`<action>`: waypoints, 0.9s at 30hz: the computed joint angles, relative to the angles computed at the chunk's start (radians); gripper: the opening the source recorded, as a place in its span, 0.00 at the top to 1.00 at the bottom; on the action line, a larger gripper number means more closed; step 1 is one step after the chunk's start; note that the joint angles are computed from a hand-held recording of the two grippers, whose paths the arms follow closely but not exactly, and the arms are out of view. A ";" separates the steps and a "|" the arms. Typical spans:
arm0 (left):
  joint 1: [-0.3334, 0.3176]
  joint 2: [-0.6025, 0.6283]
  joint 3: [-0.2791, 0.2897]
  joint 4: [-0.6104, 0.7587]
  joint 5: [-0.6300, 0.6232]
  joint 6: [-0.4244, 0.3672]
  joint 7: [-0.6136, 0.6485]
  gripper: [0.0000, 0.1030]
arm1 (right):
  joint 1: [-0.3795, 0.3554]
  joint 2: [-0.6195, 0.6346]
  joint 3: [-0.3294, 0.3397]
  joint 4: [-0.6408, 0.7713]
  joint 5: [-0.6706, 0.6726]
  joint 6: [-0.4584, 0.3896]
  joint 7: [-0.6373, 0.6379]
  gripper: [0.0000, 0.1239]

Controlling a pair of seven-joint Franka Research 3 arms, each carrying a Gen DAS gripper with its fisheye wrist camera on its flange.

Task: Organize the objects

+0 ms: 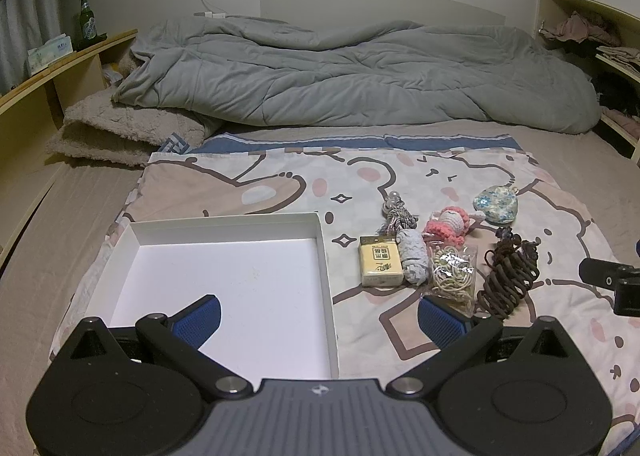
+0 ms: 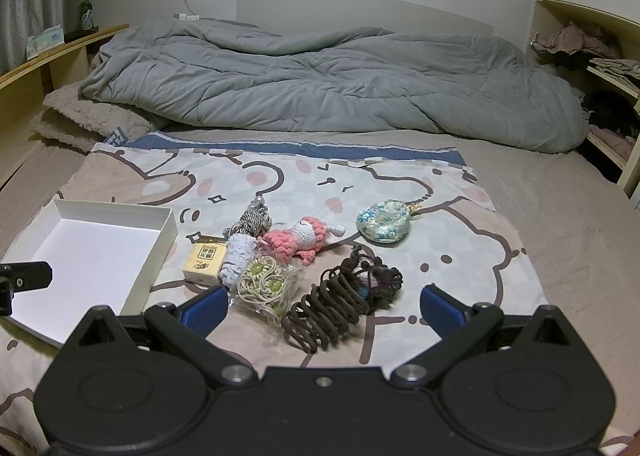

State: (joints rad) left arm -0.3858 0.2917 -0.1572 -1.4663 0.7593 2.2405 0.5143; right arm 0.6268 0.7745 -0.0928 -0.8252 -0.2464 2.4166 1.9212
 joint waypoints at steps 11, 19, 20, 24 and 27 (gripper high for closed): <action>0.012 -0.010 -0.001 -0.015 -0.014 0.011 0.015 0.00 | -0.002 -0.004 0.000 -0.012 -0.001 0.005 0.001 0.17; 0.018 -0.012 -0.002 -0.017 -0.021 0.012 0.028 0.00 | 0.000 0.008 0.001 0.013 0.002 -0.012 -0.011 0.17; 0.017 -0.011 -0.002 -0.015 -0.021 0.010 0.027 0.00 | 0.001 0.008 0.001 0.014 0.002 -0.015 -0.010 0.17; 0.015 -0.011 -0.002 -0.015 -0.021 0.007 0.028 0.00 | 0.001 0.009 0.001 0.016 0.002 -0.016 -0.011 0.17; 0.016 -0.012 -0.002 -0.016 -0.021 0.009 0.028 0.00 | 0.001 0.008 0.001 0.015 0.003 -0.014 -0.013 0.17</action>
